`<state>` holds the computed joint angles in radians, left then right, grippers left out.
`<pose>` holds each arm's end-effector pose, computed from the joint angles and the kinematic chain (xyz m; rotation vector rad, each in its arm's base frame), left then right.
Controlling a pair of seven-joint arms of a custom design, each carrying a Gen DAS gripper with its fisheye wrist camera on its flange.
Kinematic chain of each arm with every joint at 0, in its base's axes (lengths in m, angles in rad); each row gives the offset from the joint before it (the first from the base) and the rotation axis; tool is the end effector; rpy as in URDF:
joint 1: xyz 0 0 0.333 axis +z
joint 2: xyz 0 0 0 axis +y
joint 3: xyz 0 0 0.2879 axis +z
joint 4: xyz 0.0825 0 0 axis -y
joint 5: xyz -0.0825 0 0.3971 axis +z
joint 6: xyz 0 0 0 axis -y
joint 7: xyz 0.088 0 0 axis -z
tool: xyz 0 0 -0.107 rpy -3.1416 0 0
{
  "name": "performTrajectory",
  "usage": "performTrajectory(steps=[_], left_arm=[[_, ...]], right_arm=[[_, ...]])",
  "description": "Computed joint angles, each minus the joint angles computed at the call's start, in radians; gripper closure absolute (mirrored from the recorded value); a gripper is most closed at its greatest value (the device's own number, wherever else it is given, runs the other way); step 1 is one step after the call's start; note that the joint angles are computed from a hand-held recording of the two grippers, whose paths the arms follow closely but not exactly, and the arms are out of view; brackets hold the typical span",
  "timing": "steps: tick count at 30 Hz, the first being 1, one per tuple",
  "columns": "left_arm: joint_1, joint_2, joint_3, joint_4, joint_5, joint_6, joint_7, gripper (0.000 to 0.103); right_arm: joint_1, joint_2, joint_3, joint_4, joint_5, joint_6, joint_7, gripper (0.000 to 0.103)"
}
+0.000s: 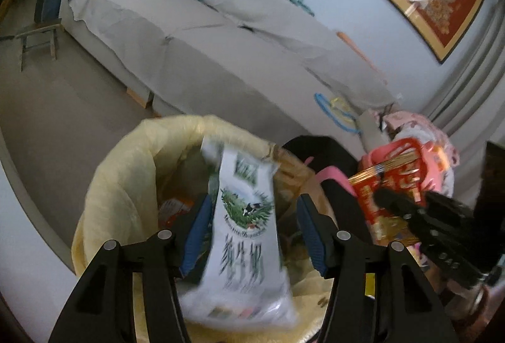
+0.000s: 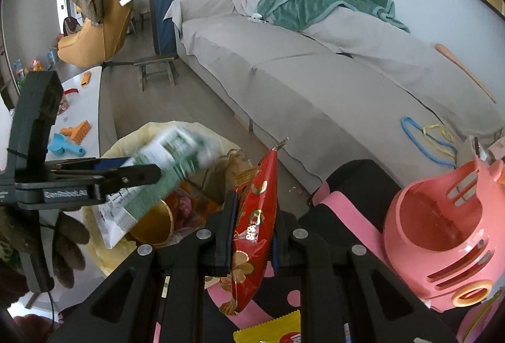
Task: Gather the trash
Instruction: 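Carry the milk carton and red chip bag over the yellow trash bag and release both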
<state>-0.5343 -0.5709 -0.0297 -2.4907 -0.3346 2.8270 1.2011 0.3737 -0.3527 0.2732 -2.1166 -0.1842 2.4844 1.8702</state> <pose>0.3907 -0.2293 0.5625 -2.0145 1.8762 -1.3692 0.4073 0.3301 0.6064 -2.1218 1.3009 -0.5962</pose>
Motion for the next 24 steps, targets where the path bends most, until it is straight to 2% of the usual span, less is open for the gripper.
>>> performTrajectory(steps=[2,8,12,16,19,22,24], left_arm=[[0.023,-0.035,-0.009,-0.021,0.013,0.008,-0.016,0.046],[0.168,-0.161,-0.071,-0.090,0.139,-0.025,-0.185,0.046],[0.188,-0.230,-0.052,-0.145,0.187,-0.039,-0.244,0.046],[0.193,-0.295,-0.032,-0.204,0.213,-0.044,-0.284,0.046],[0.190,-0.332,-0.012,-0.244,0.223,-0.042,-0.297,0.046],[0.191,-0.354,-0.002,-0.275,0.232,-0.041,-0.308,0.046],[0.182,-0.363,0.016,-0.292,0.228,-0.043,-0.308,0.046]], right_arm=[[0.005,0.010,-0.002,0.008,0.009,0.008,-0.005,0.088],[0.065,0.110,-0.009,0.094,0.088,0.001,-0.089,0.088],[0.108,0.237,0.005,0.209,0.053,-0.026,-0.124,0.088],[0.171,0.407,-0.010,0.388,-0.009,-0.158,-0.147,0.087],[0.211,0.536,-0.033,0.529,0.049,-0.331,-0.224,0.088],[0.250,0.596,-0.060,0.582,0.060,-0.432,-0.256,0.088],[0.262,0.609,-0.073,0.592,0.083,-0.458,-0.261,0.088]])
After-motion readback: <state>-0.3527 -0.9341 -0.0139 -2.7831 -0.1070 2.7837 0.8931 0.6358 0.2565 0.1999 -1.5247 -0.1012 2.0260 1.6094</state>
